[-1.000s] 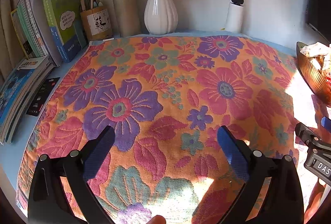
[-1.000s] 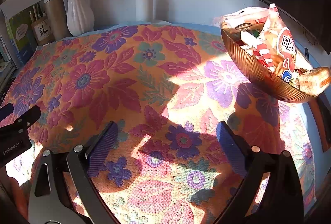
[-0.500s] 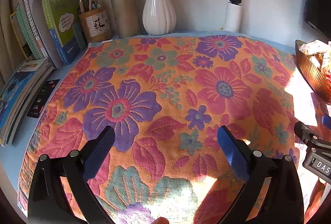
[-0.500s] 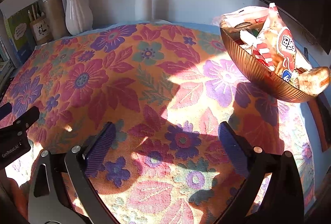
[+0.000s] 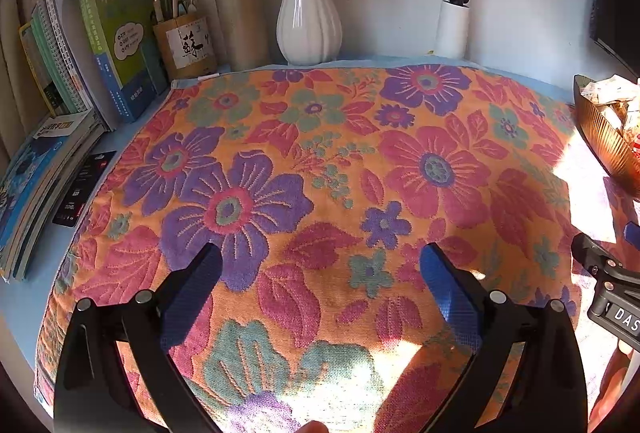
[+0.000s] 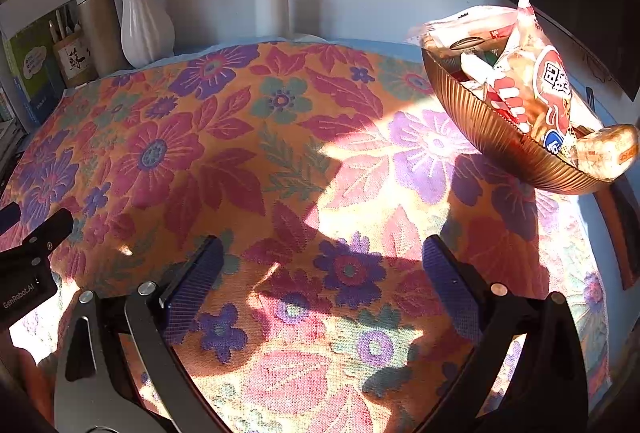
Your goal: Organize snacks
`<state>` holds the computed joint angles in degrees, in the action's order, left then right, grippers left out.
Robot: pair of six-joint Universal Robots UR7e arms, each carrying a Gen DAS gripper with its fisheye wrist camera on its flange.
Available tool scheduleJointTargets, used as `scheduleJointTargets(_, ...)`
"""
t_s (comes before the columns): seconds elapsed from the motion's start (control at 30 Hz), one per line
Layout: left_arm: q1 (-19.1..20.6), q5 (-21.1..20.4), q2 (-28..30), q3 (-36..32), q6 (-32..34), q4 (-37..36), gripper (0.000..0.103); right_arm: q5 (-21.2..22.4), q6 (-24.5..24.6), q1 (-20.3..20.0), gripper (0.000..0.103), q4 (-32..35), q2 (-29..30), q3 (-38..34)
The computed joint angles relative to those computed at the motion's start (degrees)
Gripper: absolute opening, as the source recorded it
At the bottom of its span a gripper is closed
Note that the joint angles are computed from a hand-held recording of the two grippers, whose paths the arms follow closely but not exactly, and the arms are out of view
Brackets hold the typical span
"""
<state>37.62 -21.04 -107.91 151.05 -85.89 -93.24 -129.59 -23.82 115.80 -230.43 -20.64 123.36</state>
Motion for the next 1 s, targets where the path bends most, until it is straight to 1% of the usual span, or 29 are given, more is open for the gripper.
scheduleJointTargets(0.17, 0.06, -0.17, -0.14, 0.27, 0.96, -1.03, 0.098, -0.05, -0.43, -0.05, 0.099, 0.12, -0.04, -0.09)
scheduleJointTargets(0.37, 0.88, -0.68, -0.64, 0.87, 4.39, -5.13, 0.098, 0.19, -0.72, -0.26, 0.099, 0.06, -0.17, -0.05)
scheduleJointTargets(0.83, 0.96, -0.65, -0.42, 1.09, 4.86, -5.72, 0.098, 0.27, -0.58, -0.42, 0.100, -0.12, -0.19, 0.03)
scheduleJointTargets(1.0, 2.13, -1.55, -0.33, 1.51, 8.39, -10.02, 0.098, 0.22, -0.22, -0.43, 0.100, 0.32, -0.25, 0.04)
